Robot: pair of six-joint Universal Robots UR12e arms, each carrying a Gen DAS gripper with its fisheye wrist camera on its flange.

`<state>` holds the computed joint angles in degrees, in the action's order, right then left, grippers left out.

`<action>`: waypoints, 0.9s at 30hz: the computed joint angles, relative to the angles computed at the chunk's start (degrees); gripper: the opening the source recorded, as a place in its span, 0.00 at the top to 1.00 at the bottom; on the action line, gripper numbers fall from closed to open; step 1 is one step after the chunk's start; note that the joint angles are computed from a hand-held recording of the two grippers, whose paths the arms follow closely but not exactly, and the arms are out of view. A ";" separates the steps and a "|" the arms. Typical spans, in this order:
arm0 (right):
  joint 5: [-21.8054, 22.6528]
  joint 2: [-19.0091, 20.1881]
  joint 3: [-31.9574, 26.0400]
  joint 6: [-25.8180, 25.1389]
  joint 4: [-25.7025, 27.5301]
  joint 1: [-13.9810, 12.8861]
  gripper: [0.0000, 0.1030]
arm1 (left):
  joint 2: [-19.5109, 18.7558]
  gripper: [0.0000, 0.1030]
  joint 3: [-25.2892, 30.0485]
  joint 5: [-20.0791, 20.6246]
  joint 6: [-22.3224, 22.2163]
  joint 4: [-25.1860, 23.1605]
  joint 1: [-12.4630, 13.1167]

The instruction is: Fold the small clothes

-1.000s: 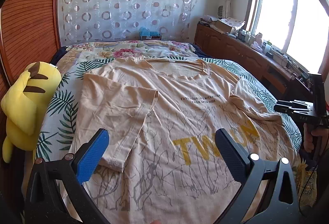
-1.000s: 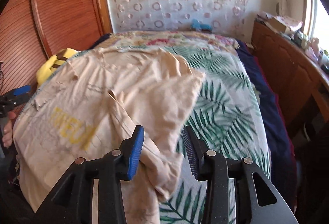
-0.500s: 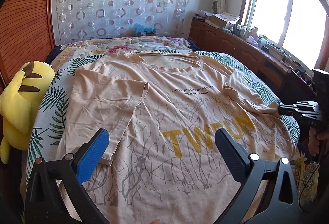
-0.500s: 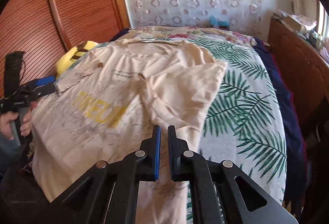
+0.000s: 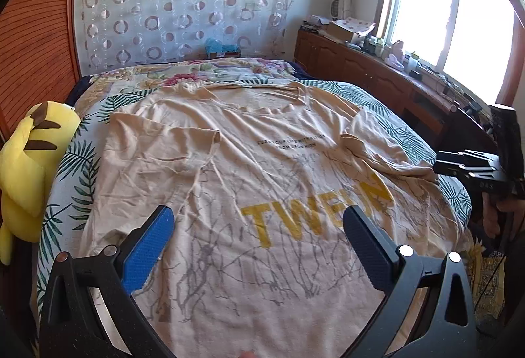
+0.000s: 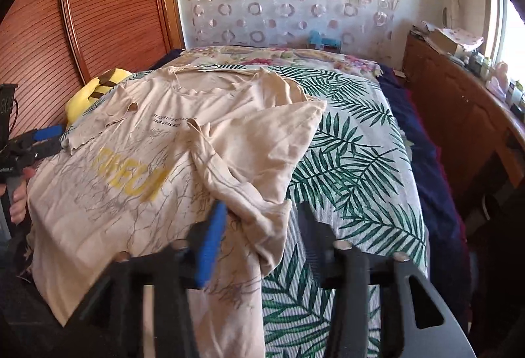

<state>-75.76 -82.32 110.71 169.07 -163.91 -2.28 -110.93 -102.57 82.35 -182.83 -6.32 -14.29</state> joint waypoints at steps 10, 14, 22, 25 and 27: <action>3.13 1.86 -2.98 3.22 7.28 -1.21 0.86 | -0.18 0.00 0.41 0.32 1.31 -0.32 -0.58; 2.24 1.11 -1.73 0.28 3.43 -0.56 0.96 | -0.08 0.00 0.24 0.22 0.99 -0.15 -0.48; 6.64 -1.42 1.74 -7.57 2.52 -0.20 0.96 | -0.06 0.00 0.20 0.16 1.11 -0.04 -0.45; 7.34 -2.00 2.57 -10.23 3.80 0.03 0.96 | -0.03 0.00 0.19 0.18 1.15 -0.06 -0.45; 8.33 -2.15 2.80 -10.30 4.59 -0.02 0.96 | -0.02 0.00 0.17 0.04 1.04 -0.02 -0.42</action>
